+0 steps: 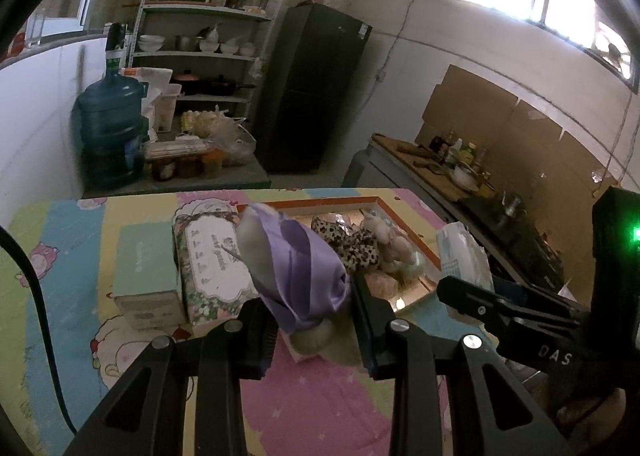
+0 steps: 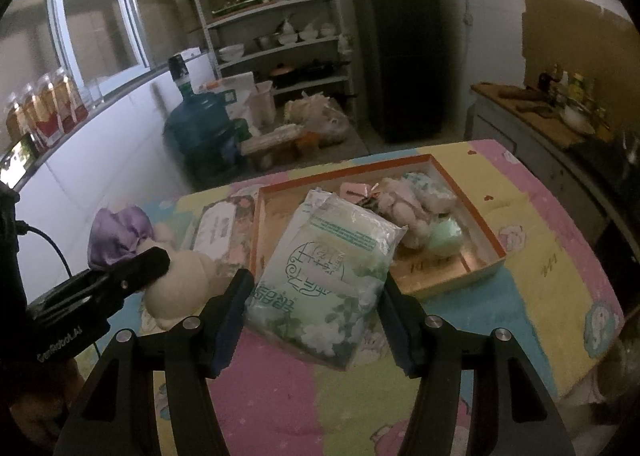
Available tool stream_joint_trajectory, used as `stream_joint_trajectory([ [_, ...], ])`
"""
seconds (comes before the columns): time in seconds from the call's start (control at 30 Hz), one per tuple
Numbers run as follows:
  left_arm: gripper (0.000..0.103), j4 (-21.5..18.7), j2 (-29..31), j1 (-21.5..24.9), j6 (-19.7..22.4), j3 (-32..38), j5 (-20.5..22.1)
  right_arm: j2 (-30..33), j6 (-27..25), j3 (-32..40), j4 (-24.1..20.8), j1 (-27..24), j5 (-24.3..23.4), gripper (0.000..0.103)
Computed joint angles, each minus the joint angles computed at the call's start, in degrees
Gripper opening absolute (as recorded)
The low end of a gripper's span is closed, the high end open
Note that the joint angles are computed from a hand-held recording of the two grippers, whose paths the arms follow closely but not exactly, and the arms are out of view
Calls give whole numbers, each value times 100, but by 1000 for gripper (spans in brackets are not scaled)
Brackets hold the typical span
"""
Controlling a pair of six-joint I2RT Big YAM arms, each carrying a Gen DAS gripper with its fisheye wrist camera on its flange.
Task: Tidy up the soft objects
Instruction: 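Carry the diaper pack with the right gripper while the left gripper carries the bunny to the tray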
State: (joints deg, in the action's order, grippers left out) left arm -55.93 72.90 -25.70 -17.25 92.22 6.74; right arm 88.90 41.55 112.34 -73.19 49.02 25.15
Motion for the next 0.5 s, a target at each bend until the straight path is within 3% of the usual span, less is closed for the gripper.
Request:
stream_joint_trajectory([
  [0.5,34,-149,533,-158,-153,518,-313,51,-465,-76,348,-536,-624,63],
])
